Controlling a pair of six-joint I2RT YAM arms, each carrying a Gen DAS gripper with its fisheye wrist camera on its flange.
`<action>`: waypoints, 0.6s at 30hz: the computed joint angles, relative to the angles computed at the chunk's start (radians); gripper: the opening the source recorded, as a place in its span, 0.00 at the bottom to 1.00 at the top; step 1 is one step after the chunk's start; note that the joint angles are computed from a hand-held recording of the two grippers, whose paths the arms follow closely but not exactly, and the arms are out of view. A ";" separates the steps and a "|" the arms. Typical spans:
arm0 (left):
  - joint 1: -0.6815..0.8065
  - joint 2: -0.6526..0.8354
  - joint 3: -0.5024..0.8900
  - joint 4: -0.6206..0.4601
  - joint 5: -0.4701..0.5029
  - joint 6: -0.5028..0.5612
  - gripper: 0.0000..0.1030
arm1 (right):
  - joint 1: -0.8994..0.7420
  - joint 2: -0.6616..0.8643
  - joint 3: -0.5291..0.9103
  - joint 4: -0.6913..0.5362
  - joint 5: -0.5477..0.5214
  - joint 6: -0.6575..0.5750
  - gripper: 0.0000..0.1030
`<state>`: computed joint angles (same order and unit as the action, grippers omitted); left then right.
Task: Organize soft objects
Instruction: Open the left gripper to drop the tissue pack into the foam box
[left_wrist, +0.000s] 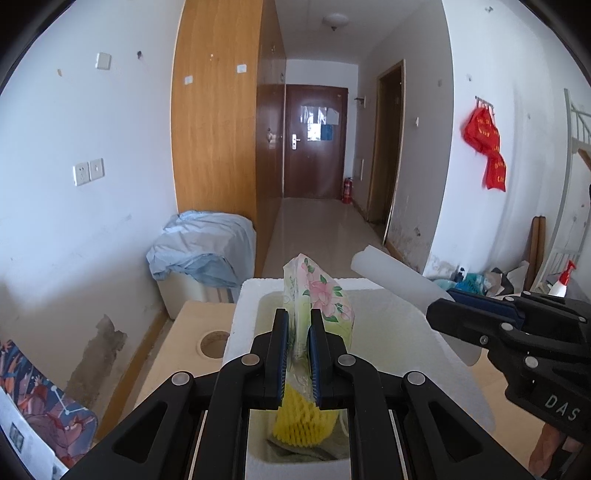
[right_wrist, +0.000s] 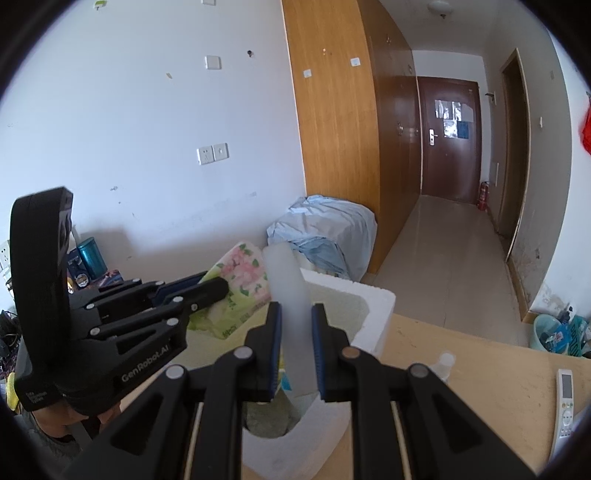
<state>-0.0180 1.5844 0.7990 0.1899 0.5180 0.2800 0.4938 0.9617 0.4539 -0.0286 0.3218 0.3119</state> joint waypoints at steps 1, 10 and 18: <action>-0.005 0.012 0.006 0.005 -0.008 -0.003 0.11 | -0.006 0.011 0.002 0.005 -0.006 -0.001 0.18; -0.015 0.044 0.024 0.013 -0.020 -0.007 0.11 | -0.018 0.040 0.017 0.000 -0.017 0.008 0.18; -0.024 0.052 0.019 0.034 -0.041 -0.001 0.16 | -0.035 0.048 0.031 0.004 -0.025 0.001 0.18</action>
